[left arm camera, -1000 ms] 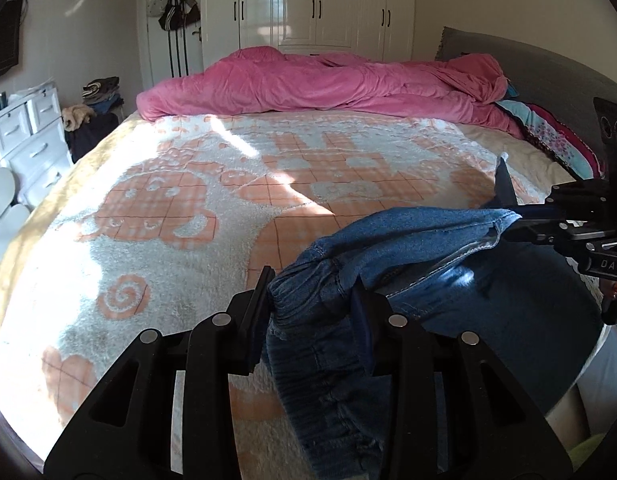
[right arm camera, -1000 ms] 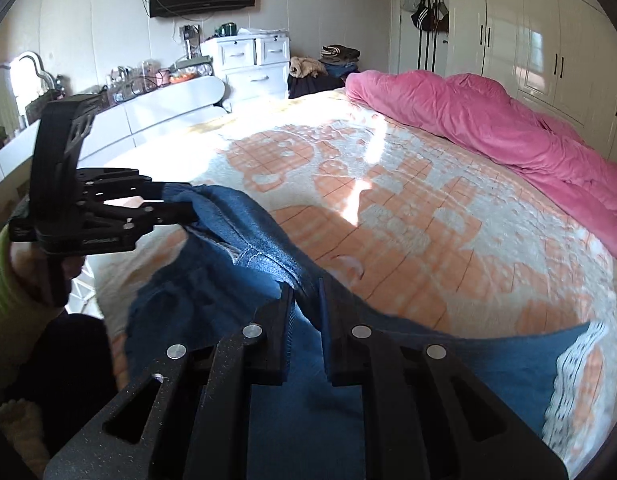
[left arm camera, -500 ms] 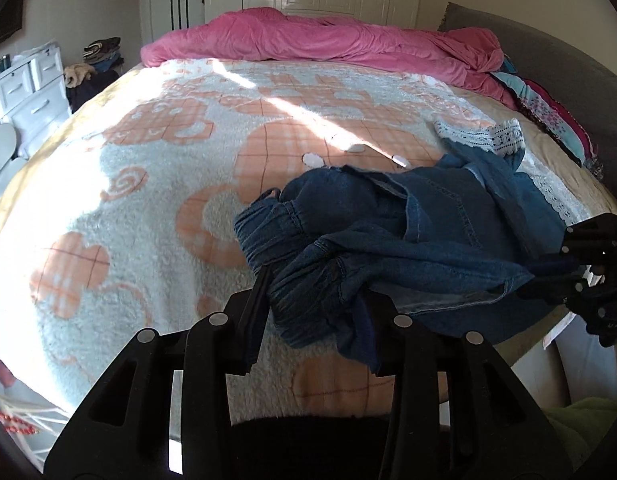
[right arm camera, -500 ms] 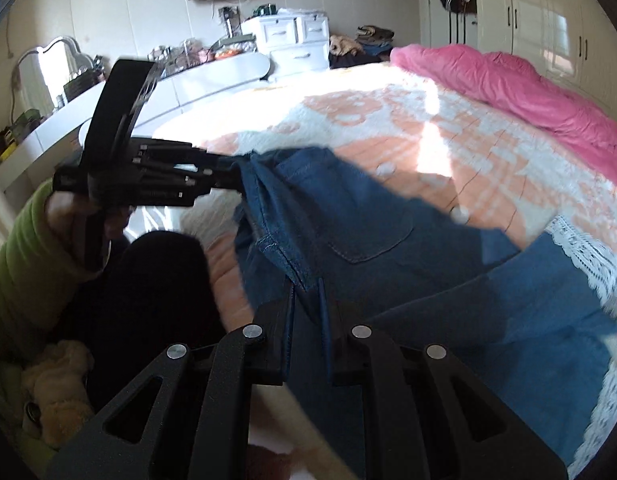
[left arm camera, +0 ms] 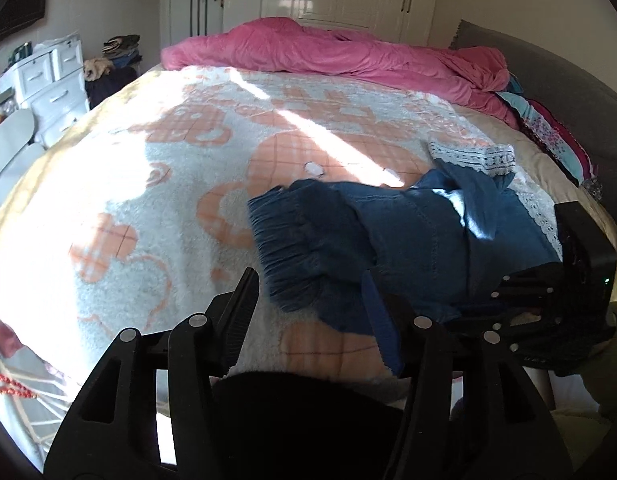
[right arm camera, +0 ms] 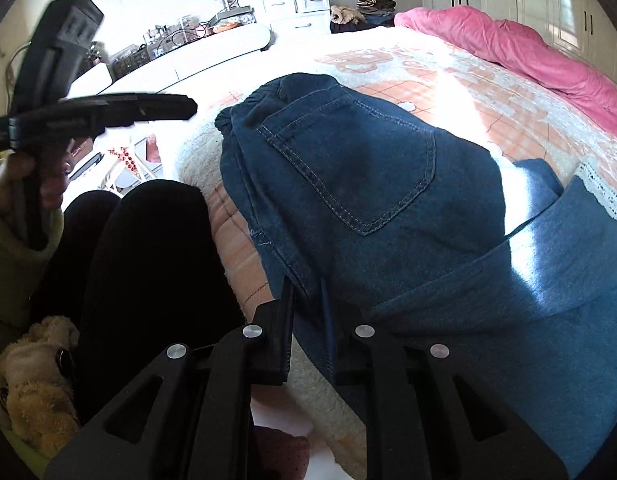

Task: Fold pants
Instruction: 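Lift the pants with both tools and fold one leg over the other, then grasp the white lace hem with the right tool while the left tool pins the waistband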

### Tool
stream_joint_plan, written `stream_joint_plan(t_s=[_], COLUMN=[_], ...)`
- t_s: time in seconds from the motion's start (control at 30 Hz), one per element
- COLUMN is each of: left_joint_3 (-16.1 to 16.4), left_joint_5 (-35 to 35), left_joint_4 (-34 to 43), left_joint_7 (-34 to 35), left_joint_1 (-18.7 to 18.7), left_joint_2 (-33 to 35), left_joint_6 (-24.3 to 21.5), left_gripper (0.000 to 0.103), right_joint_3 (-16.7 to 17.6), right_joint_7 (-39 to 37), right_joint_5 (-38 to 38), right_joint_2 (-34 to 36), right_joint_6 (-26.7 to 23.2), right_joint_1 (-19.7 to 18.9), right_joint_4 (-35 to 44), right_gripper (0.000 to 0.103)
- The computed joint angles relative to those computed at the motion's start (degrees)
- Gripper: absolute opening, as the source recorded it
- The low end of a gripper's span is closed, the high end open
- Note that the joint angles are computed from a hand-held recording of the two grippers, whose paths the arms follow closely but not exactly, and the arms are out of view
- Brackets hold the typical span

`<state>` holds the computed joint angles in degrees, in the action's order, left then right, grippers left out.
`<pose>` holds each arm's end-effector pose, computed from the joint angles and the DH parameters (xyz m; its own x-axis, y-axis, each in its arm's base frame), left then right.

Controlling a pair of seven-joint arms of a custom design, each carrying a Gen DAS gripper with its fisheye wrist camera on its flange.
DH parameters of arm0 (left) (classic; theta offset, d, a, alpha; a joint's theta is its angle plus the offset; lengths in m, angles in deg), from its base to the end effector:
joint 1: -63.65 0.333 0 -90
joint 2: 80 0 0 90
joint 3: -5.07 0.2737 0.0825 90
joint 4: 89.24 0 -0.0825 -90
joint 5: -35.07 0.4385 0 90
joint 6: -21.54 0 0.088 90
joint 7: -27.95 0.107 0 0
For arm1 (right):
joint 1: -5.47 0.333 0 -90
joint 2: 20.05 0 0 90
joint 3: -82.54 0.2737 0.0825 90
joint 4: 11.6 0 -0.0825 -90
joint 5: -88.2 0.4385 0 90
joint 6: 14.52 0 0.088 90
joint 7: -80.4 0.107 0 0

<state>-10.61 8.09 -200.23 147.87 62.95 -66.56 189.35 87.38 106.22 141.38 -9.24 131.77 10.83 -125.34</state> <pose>0.6676 -0.1579 0.3810 -0.3786 -0.9215 0.0869 -0.6686 0.2073 -0.7142 0.6503 0.1047 0.3345 0.6116 -0.7616 -0.2142 -0.6771 -0.3639 -0.6396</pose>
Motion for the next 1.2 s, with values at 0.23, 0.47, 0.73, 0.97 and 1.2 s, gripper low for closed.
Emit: stream_joint_plan(t_s=[0.23,0.47,0.73,0.97,1.2], left_joint_3=[7.68,3.77,-0.54,-2.7,-6.15], left_joint_5=[19.73,22.73,17.77,13.15,7.0], left_joint_4=[12.83,9.83,9.18,8.59,5.93], left_joint_7=[-14.25,-15.11,-10.51,-6.78,-1.92], left_joint_1=[-9.04,-5.27,-1.2,0.65,3.22], left_joint_2=[12.3,11.91,11.81,11.55,9.07], left_joint_6=[-6.06,-1.85,-1.51,-0.29,2.09], left_gripper=[0.037,0.037,0.037,0.037,0.047], right_joint_3=[-0.9,-2.21,-3.33,0.68,1.09], right_joint_7=[-1.16,-4.13,19.88,19.91,15.72], right_joint_5=[3.25,8.18,-14.92,-12.9,-4.55], right_joint_2=[-3.68,-4.42,7.32,7.66,3.45], right_joint_6=[-3.04,4.16,1.57,-0.37,2.3], right_joint_1=[-1.23,0.47,1.74,-2.53,-4.3], right_joint_4=[-2.08,-1.09,8.86,10.41,7.24], right_gripper=[0.018,0.033,0.036,0.04,0.054])
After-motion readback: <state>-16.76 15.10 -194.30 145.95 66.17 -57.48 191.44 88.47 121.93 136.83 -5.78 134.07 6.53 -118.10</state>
